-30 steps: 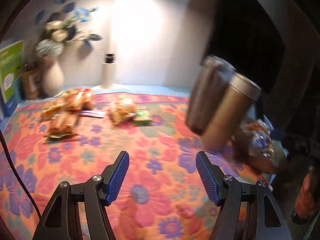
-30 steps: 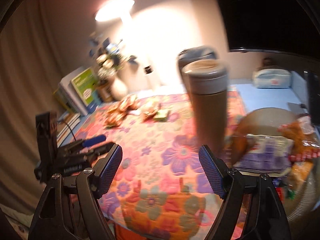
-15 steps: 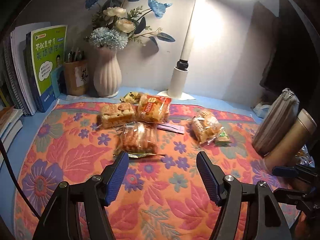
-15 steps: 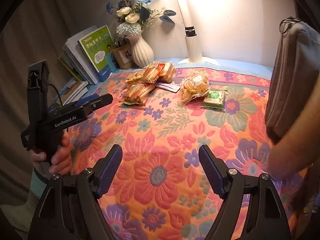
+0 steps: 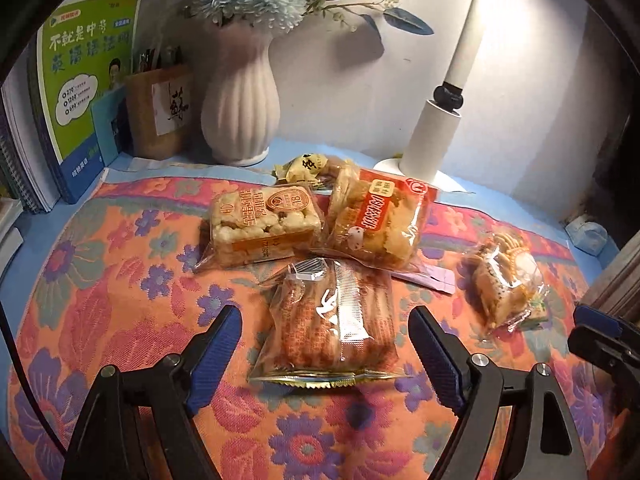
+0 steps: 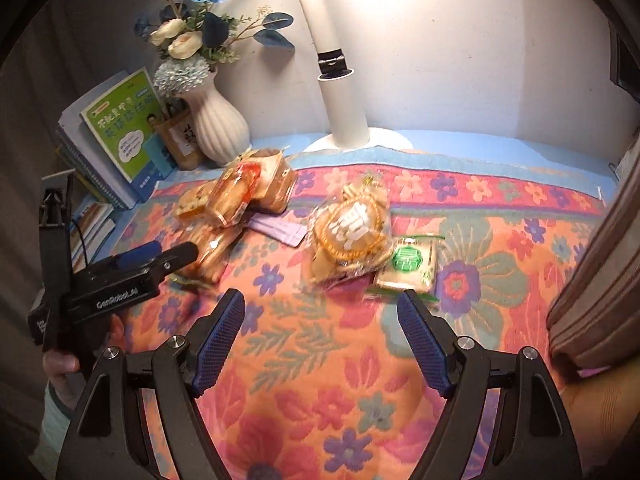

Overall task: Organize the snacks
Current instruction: 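Grasp the biscuit-stick bag with the left gripper while the right gripper grasps the round-logo bread bag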

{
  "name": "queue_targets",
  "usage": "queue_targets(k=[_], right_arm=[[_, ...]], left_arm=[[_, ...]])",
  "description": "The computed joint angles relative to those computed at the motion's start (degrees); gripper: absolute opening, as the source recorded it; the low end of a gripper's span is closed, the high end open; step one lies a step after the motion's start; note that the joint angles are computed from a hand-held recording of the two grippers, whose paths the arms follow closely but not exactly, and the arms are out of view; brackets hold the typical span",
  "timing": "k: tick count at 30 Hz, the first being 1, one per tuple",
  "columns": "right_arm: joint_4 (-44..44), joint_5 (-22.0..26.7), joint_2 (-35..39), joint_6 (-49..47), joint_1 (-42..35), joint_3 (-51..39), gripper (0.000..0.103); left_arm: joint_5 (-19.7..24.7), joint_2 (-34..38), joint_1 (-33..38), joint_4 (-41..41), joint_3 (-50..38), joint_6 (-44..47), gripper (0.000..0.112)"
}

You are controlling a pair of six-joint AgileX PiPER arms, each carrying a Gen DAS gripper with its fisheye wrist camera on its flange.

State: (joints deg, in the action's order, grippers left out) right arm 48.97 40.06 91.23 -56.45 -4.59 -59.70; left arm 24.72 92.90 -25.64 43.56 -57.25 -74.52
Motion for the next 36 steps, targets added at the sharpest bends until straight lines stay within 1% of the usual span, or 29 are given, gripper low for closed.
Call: queue_targets(k=[2,3,4,6,8,10,11,12,14,17,19,22,24,25,26,28,29,34,36], right_arm=[[0.2,-4.47,2.27,0.28,2.02,-1.42,0.079],[0.3,-6.54,3.63,0.36,3.04,-2.21,0.079],[0.54,-7.54,4.97,0.44,3.64,-3.14,0.079],[1.91,-8.81,7.53,-0.42,4.22,-4.8,0.079],[2.61,-9.9,9.29,-0.71,4.74,-5.62,0.079],[4.85,-10.18,10.58,-3.07,4.72,-5.36,0.079],[5.18,-10.46,10.87,-3.81,4.84,-5.03,0.079],[5.38,-11.85,10.53,-4.58,5.38,-4.33,0.079],[7.68,-12.18,9.98,-7.63,5.61,-3.52,0.079],[5.17,-14.54,10.13,-5.69,7.2,-3.37,0.079],[3.88,-16.01,10.12,-4.97,8.2,-3.2,0.079],[3.15,-17.29,10.22,-5.03,9.12,-2.98,0.079],[2.77,-17.68,10.36,-5.15,9.44,-2.99,0.079],[2.96,-18.16,10.23,-5.55,9.55,-2.74,0.076],[3.17,-19.0,10.0,-5.87,9.78,-2.35,0.069],[4.41,-18.82,10.0,-7.49,9.84,-2.25,0.066],[5.61,-19.04,9.69,-8.89,9.8,-1.84,0.062],[9.52,-19.49,8.18,-14.42,10.1,0.01,0.06],[10.6,-18.37,8.0,-15.84,9.73,0.05,0.06]], left_arm=[[-2.73,1.12,1.77,-1.6,0.67,0.91,0.083],[-3.5,1.49,2.43,-4.14,0.68,3.18,0.083],[-4.41,1.52,2.92,-6.16,0.83,5.0,0.083],[-5.58,1.46,3.2,-5.76,1.25,4.58,0.083],[-5.17,2.05,2.86,-5.76,0.76,4.8,0.083],[-4.31,2.57,2.21,-5.7,0.04,5.48,0.083],[-3.85,2.75,1.7,-4.7,-0.18,4.83,0.083],[-3.55,2.8,1.31,-3.96,-0.26,4.33,0.083],[-2.99,2.95,0.8,-3.48,-0.54,4.04,0.083],[-3.15,3.29,1.24,-5.18,-0.83,5.43,0.083],[-2.64,3.39,1.23,-4.74,-0.95,4.61,0.083],[-1.91,4.21,1.43,-5.18,-1.66,5.72,0.082],[-2.05,4.23,1.17,-4.25,-1.61,5.29,0.076],[-1.76,4.38,0.94,-4.03,-1.8,5.42,0.074],[-1.22,4.48,0.52,-2.87,-1.97,4.38,0.074],[-0.44,4.43,-0.11,-1.39,-2.03,3.13,0.072],[-0.34,4.35,-0.29,-0.74,-1.95,2.6,0.07],[-0.45,3.82,-1.03,1.78,-1.34,0.86,0.061],[-0.37,3.71,-1.3,2.42,-1.23,0.52,0.06]])
